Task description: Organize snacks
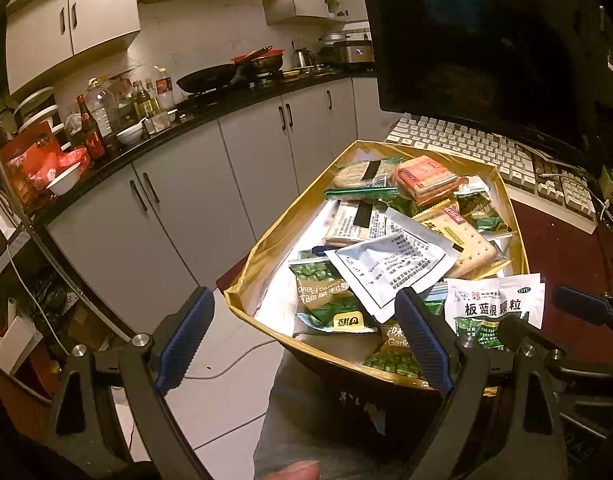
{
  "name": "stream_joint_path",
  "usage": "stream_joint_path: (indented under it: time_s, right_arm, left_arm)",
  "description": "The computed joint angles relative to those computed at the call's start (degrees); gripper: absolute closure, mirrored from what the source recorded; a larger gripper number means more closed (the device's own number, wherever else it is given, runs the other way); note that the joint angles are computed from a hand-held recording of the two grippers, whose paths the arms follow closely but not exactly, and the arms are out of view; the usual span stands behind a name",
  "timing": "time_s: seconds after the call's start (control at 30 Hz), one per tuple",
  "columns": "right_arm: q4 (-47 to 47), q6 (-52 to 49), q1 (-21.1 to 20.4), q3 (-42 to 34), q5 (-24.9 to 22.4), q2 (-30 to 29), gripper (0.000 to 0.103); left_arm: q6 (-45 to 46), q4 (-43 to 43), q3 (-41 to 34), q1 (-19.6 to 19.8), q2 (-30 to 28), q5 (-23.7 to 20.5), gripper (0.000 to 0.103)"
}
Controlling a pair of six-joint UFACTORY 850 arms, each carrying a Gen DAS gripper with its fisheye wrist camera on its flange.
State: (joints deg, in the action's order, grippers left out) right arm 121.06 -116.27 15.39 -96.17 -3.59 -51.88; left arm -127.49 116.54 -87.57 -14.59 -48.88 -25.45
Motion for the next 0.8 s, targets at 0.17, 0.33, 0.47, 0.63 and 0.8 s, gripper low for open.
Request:
stream_joint_path:
  time_s: [0.17,0.33,0.47,0.63,0.8]
  right_arm:
    - [0.10,-0.04,0.04,0.01,0.08,0.02,0.039]
    - [1.07,-1.11,0.01,0.06,-0.06,0.03,0.039]
    - [2.44,-2.39,0.06,0.11,0.06,0.07,0.039]
    - [4.29,-4.30,0.13,0.28,0.00,0.19,0.039]
    - [4.13,-4.02,0.16,0.26,0.06,0.19,0.039]
  left_arm:
    - [-0.05,0.07,0.29,-0.04,0.20,-0.18,0.012]
    - [0.11,-0.11,0.26,-0.11,0.20,-0.19,0.012]
    - [0.32,-0.24,0.30,-0.18,0.24,-0.16,0.012]
    - [0.12,-0.19,0.22,-0.14,0.21,-0.06,0.012]
    - [0.01,0.07,0.19,-0.07,0.36,0.44,0.011]
